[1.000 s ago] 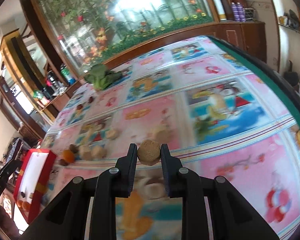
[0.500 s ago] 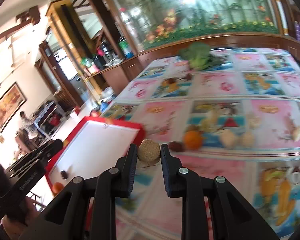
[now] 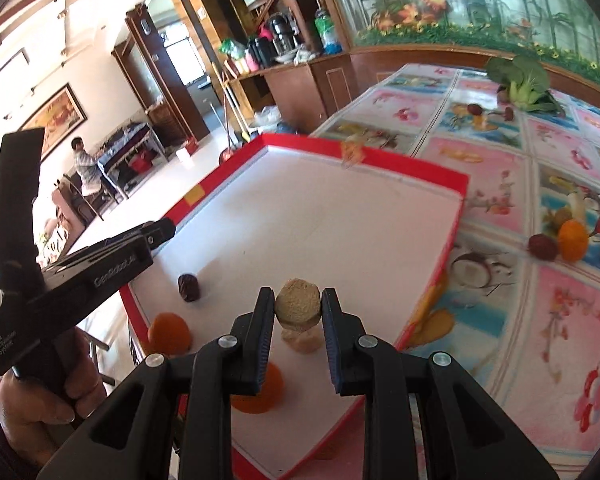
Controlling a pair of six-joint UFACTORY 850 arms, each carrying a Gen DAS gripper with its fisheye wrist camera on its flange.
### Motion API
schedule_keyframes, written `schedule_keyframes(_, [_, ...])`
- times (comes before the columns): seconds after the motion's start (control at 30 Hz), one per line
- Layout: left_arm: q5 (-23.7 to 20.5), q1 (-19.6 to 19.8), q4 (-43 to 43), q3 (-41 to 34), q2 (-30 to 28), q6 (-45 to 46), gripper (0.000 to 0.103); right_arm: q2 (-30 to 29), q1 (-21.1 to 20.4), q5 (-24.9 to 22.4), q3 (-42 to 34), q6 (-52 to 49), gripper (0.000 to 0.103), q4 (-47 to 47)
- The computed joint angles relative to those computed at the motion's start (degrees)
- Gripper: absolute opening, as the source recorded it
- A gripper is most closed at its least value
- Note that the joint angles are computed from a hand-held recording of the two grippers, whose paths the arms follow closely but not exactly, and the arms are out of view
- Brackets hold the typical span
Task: Organize fruits
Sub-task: 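Carry the brown fruit and beige piece into the tray and open both tools, then move both open tools back over the remaining fruits on the table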
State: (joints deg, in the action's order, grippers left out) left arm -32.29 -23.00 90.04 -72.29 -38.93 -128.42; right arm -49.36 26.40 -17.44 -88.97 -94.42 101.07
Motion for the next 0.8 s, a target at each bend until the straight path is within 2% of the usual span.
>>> schedule_keyframes(0.03, [0.5, 0.2, -0.2, 0.2, 0.0, 0.1, 0.027, 0.1, 0.3, 0.4, 0.2, -0.3, 0.024, 0.1])
schedule_keyframes(0.1, [0.7, 0.3, -1.6, 0.1, -0.2, 1.0, 0.046, 0.5, 0.7, 0.7, 0.5, -0.7, 0.04, 0.4])
schedule_keyframes(0.13, [0.4, 0.2, -2.0, 0.2, -0.1, 0.9, 0.066, 0.8, 0.5, -0.4, 1.0, -2.7, 0.042, 2.2])
schedule_keyframes(0.17, [-0.2, 0.1, -1.5, 0.5, 0.2, 0.1, 0.073, 1.2, 0.3, -1.1, 1.6, -4.1, 0.044, 3.4])
schedule_keyframes(0.23, [-1.8, -0.4, -1.7, 0.8, 0.5, 0.2, 0.074, 2.4, -0.3, -2.4, 3.5, -10.9, 0.044, 10.1])
schedule_keyframes(0.3, [-1.6, -0.5, -2.5, 0.4, 0.6, 1.1, 0.077, 3.0, -0.9, -3.1, 4.5, -14.9, 0.046, 14.7])
schedule_keyframes(0.43, [-0.6, -1.1, -3.3, 0.1, 0.7, 1.4, 0.08, 3.9, -2.9, -4.1, 6.0, -17.2, 0.047, 19.8])
schedule_keyframes(0.6, [-0.5, -3.2, -6.2, -3.1, -1.1, 7.1, 0.081, 5.0, -5.7, -4.8, 8.2, -17.9, 0.047, 23.2])
schedule_keyframes(0.8, [-1.3, -6.2, -8.0, -7.3, -3.2, 12.7, 0.089, 6.5, -10.0, -5.0, 11.1, -21.7, 0.047, 28.9])
